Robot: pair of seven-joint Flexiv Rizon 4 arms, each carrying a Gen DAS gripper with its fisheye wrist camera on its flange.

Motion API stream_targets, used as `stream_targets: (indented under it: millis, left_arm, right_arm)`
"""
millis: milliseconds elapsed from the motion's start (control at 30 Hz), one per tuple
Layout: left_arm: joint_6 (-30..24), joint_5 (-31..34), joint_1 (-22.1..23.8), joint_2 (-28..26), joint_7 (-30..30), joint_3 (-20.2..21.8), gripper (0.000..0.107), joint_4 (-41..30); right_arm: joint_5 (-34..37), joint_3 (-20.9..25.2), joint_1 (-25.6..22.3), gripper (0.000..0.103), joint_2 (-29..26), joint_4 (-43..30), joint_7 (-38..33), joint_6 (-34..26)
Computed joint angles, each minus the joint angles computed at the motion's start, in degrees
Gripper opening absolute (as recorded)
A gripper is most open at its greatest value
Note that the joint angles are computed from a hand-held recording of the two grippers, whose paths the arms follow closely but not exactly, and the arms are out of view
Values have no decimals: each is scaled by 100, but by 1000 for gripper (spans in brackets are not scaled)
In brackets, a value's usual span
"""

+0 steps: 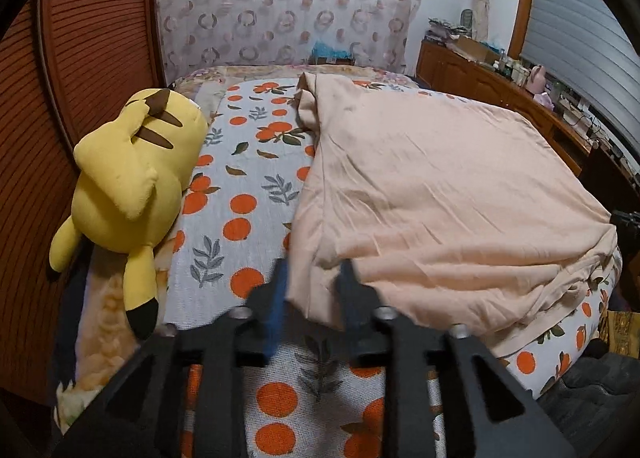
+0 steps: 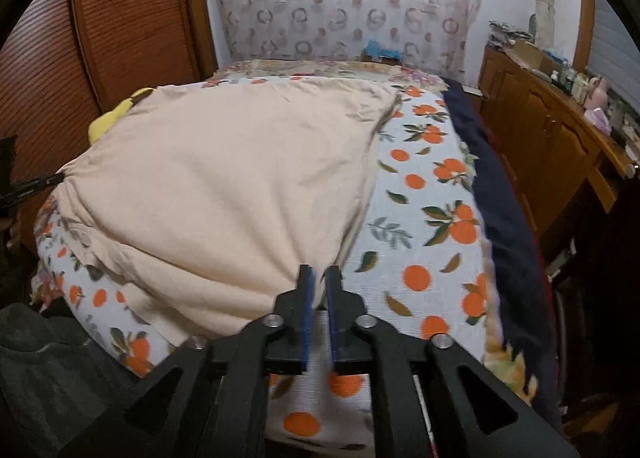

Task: Fold small clothes
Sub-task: 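Release and press the folded shirt bundle flat with both tools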

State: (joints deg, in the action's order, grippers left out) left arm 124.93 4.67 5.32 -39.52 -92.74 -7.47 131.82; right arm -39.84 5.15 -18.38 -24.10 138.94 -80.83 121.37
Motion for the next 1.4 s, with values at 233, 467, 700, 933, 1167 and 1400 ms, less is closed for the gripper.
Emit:
stream_targets:
  millis: [233,467,700,933,1167,1400]
  left_arm:
    - [-41,85,120,-52,-126,-125,44,-6]
    - [-7,131,101,-123,-203,-146,45,-67]
    - [166,235,71,-164,-238,-183,83,-68]
    - [75,59,-144,-182,-211,-87,83,-120]
    - [-28,-61,-230,-212,-189,-77,83,-145]
    - [-39,-241,-413,-220,-136,24,83,-166]
  right_arm:
    - [936,-178,574,48,185,130,-549,263]
    - [1229,-104,878,53,-247,-37,-755,567]
    - [1639,-158,1376,53,-856,-497,-1051,712]
    - [1776,-187,1556,60,-1070,-673,-1180,598]
    - [2048,-239,1772,67,-1152,-805,-1321,257]
    - [2143,-196,1802,74,-1368,-826,-1434,642]
